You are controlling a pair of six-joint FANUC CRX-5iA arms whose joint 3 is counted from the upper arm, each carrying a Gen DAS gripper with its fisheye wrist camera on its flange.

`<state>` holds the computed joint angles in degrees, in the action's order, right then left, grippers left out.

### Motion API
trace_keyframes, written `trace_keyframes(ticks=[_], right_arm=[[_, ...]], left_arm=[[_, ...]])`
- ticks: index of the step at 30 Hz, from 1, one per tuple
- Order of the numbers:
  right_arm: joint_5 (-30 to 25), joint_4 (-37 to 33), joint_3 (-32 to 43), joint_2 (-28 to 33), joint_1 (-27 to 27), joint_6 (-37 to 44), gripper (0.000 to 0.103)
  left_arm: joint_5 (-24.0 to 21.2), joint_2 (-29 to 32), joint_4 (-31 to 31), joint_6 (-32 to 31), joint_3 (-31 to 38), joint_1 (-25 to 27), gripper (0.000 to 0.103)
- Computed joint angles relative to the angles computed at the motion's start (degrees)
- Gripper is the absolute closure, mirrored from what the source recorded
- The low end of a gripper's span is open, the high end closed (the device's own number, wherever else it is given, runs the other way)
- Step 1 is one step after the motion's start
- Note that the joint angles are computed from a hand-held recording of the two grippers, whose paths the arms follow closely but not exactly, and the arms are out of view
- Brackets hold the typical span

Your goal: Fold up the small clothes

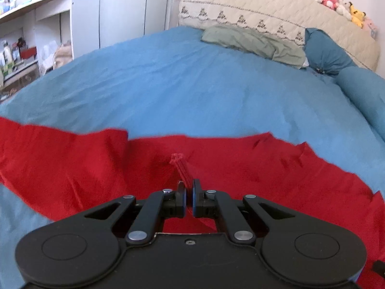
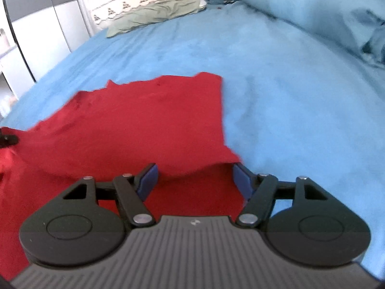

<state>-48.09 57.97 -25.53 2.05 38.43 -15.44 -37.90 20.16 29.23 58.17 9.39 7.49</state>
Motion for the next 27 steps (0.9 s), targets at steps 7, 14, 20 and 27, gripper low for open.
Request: trace_keyframes(ticks=[7, 14, 20, 27], right_arm=[[-1.8, -4.3, -0.4, -2.2, 1.3, 3.9, 0.015], [0.6, -2.1, 0.5, -3.3, 2.1, 8.3, 0.014], [7.1, -1.5, 4.5, 0.9, -0.3, 14.7, 0.014], [2.5, -3.2, 6.7, 4.6, -1.5, 10.4, 0.014]], left_arm=[[-3.2, 0.1, -5.7, 6.0, 0.7, 1.7, 0.088], [-3.9, -2.2, -11.3, 9.9, 0.8, 3.5, 0.073], [-6.5, -3.1, 2.1, -7.2, -2.3, 3.1, 0.068], [-8.9, 0.9, -1.6, -3.9, 1.4, 0.1, 0.066]])
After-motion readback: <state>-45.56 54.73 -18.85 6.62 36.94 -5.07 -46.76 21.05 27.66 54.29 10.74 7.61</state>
